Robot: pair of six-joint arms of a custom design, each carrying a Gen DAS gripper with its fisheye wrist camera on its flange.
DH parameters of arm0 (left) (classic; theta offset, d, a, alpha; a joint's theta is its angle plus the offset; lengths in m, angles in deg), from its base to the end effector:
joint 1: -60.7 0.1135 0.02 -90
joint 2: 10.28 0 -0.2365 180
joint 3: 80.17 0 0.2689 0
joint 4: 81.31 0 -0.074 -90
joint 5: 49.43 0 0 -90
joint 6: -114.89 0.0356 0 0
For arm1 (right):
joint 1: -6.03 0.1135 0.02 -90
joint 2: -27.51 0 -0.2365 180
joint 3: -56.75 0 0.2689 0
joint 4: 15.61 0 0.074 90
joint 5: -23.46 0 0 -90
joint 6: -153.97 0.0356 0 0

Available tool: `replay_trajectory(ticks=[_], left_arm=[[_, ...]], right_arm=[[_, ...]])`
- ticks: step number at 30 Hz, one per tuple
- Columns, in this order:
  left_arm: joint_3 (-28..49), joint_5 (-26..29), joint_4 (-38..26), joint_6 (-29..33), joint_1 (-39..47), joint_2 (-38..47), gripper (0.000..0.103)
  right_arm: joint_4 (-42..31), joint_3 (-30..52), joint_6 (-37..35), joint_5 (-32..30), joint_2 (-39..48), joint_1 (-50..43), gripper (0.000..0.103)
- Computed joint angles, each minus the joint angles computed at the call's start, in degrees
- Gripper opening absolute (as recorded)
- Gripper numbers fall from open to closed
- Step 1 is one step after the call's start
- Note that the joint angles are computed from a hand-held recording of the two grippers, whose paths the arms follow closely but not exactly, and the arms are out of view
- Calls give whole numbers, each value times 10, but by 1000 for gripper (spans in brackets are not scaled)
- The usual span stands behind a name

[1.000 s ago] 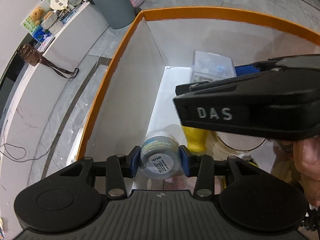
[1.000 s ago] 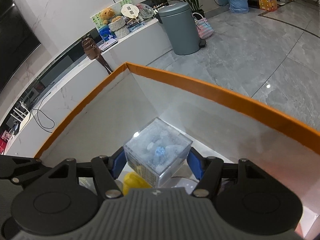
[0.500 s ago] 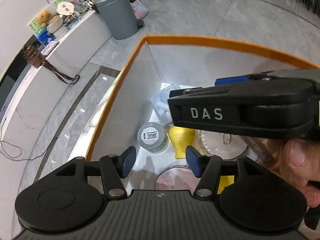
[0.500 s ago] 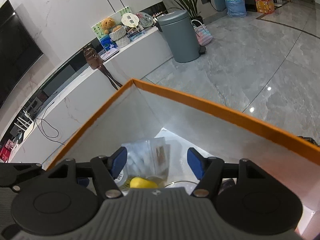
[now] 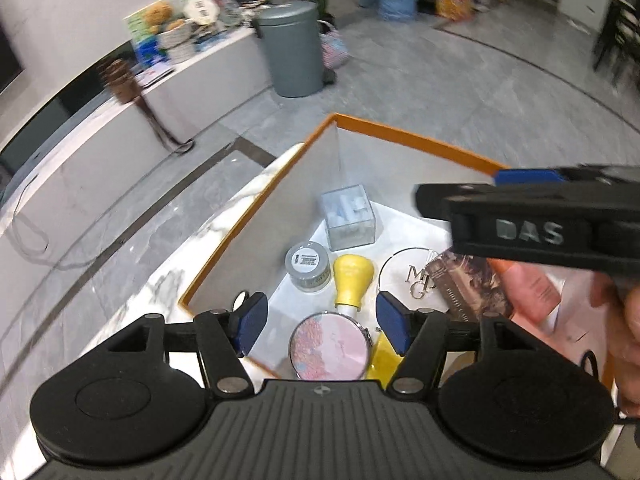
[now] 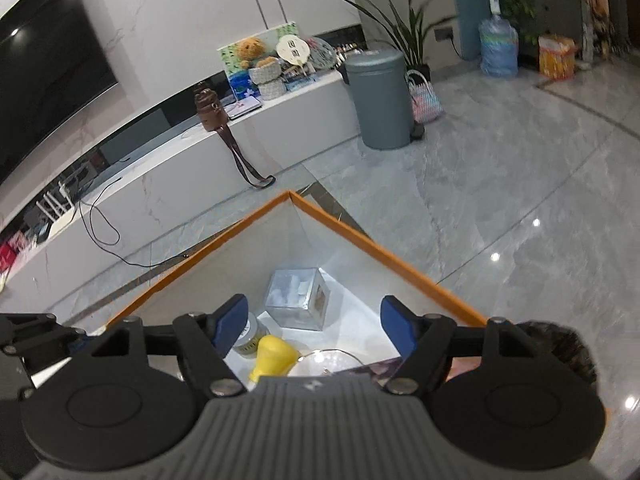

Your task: Organize rigid objects

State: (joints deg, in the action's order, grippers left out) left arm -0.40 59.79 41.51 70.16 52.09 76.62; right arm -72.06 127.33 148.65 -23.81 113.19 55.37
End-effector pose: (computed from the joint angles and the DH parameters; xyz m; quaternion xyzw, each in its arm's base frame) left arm 0.3153 -0.0596 0.2193 0.4686 0.8402 -0.0856 0.2593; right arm 0.2096 0.2069 0.1843 0.3347 0.8581 -0.0030 0.3893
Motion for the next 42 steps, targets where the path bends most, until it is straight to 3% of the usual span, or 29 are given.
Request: replay_trajectory(ticks=[4, 7, 10, 15, 23, 31, 42], left_arm=[[-36, -4, 2, -56, 12, -60, 76], [-70, -9, -9, -66, 28, -116, 76], [-93, -6, -20, -86, 52, -160, 86], [-117, 20, -36, -125, 96, -220, 89], [-159, 27, -68, -164, 121, -321, 93], [-143, 17, -98, -231, 126, -296, 98], [-162, 4, -94, -234, 107, -327, 98]], right_arm=[[-80, 20, 37, 16, -22, 39, 73], [-139, 40, 66, 34, -35, 74, 74], [-199, 66, 92, 56, -39, 108, 78], [-289, 100, 146, 67, -27, 158, 79], [-329, 108, 170, 51, -24, 191, 80], [-327, 92, 159, 29, -29, 200, 82], [-310, 76, 138, 14, -39, 193, 83]])
